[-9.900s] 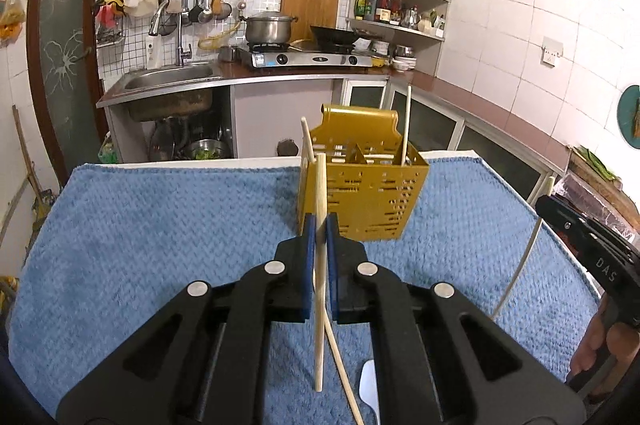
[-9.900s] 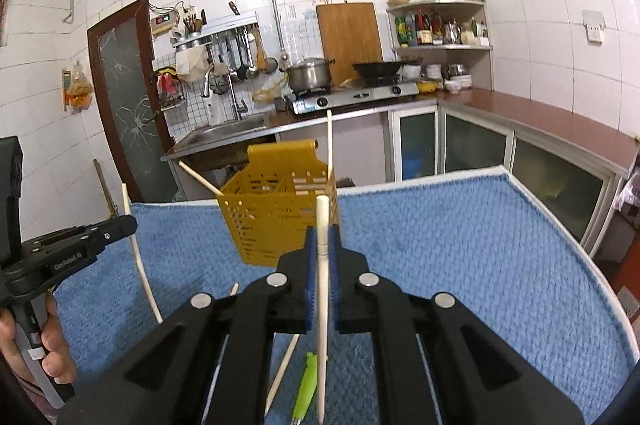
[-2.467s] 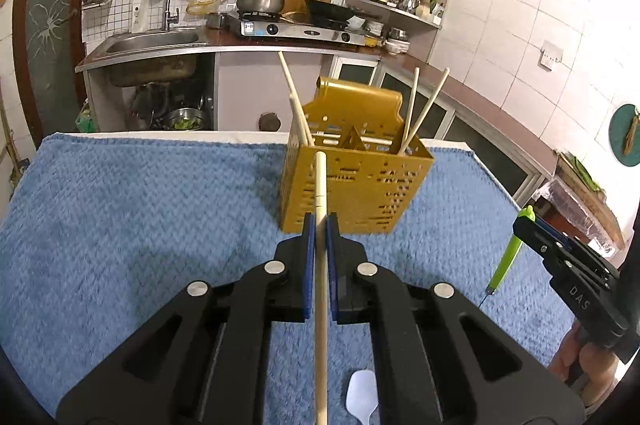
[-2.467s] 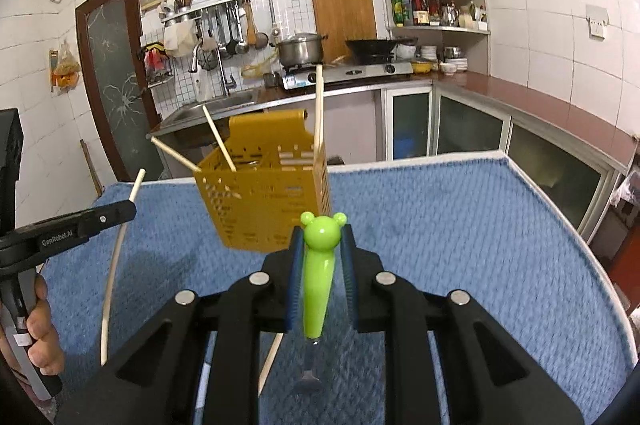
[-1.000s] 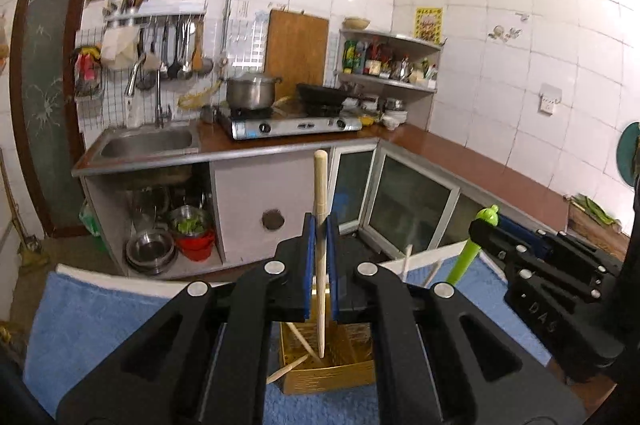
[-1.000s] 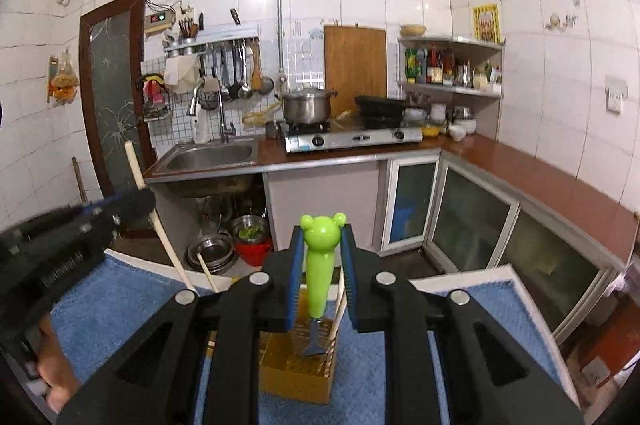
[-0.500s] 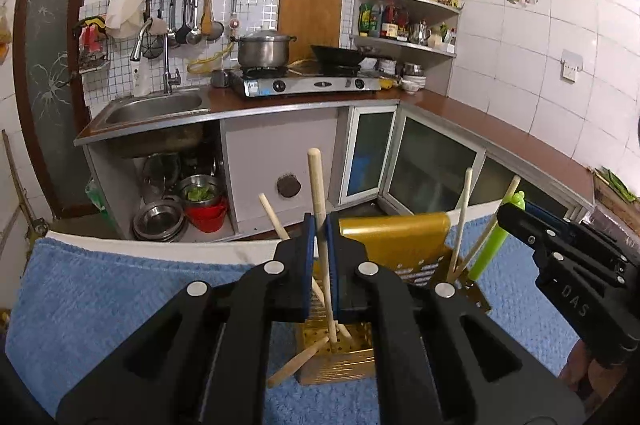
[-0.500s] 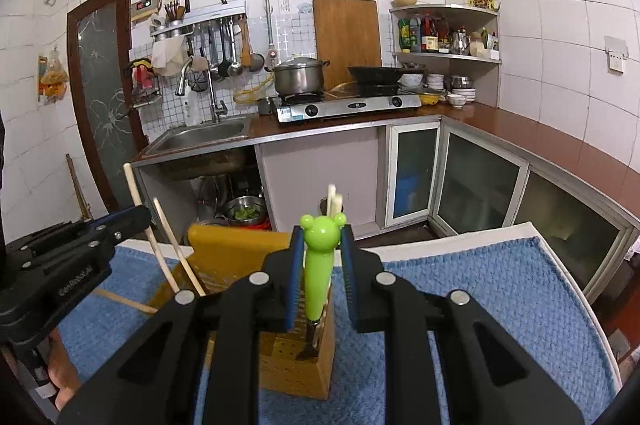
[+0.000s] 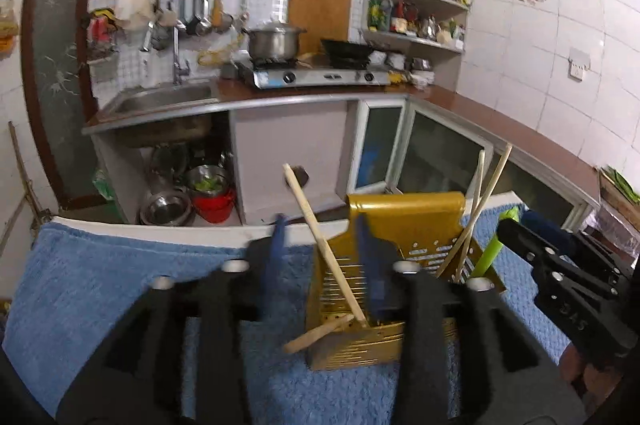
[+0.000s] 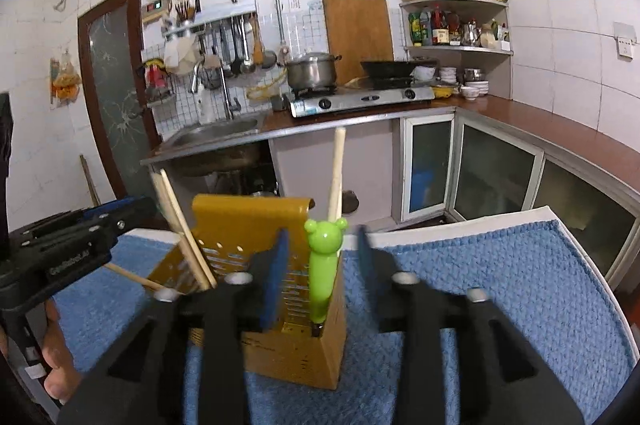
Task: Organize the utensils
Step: 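Open the right tool and pull it up away from the holder, then move the right tool down over a wooden chopstick and close it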
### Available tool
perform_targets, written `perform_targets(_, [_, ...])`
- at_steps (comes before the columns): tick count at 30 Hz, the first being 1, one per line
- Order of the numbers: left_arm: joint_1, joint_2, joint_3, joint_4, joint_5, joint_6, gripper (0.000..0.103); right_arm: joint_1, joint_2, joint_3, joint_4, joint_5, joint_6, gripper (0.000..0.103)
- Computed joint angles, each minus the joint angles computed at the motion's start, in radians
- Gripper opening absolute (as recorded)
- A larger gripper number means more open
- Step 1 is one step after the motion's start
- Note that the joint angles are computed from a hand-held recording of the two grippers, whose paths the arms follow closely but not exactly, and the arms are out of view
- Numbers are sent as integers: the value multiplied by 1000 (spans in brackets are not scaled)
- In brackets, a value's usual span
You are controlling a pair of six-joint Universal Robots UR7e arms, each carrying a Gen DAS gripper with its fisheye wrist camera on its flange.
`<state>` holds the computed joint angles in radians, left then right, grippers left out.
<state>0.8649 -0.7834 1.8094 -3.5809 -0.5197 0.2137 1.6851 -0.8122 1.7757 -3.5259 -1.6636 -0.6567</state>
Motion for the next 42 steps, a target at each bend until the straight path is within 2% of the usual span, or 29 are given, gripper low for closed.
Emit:
perform_targets(1, [-7, -4, 9, -17, 7, 8, 51, 1, -11, 12, -6, -3, -3, 48])
perform_targets(3, [-28, -35, 47, -30, 19, -1, 55, 6, -32, 32, -17, -11, -6, 48])
perform_targets(4, [-39, -53, 68, -23, 28, -14, 61, 7, -43, 43, -23, -15, -7, 49])
perform_targets(6, [-62, -71, 104, -50, 51, -9, 75, 8, -72, 79, -41, -23, -6, 63])
perform_targets(7, [-72, -74, 114, -68, 64, -2, 83, 9, -81, 90, -49, -26, -8, 66])
perform_targets(8, [-86, -82, 140, -92, 84, 2, 87, 8, -94, 113, -69, -31, -11, 68])
perform_targets(12, [-115, -133, 233, -35, 111, -97, 90, 1, -133, 179, -92, -60, -16, 76])
perform_targets(16, [-128, -182, 332, 53, 119, -255, 95, -9, -158, 245, -131, -101, -24, 80])
perform_targets(18, [-138, -182, 369, 54, 145, -291, 98, -14, -165, 279, -158, -125, -24, 82])
perform_targets(25, [-161, -196, 488, 175, 160, -475, 98, -34, -156, 349, -179, -172, -43, 82])
perform_targets(31, [-132, -192, 540, 237, 143, -602, 98, -78, -102, 383, -226, -180, -64, 82])
perform_targets(37, [-94, -172, 558, 252, 116, -649, 98, -99, -48, 391, -264, -202, -90, 82])
perform_targets(40, [-83, -168, 562, 265, 110, -657, 98, -96, -31, 381, -230, -234, -82, 80])
perform_targets(42, [-79, -176, 562, 289, 97, -672, 98, -88, -25, 367, -177, -258, -73, 63])
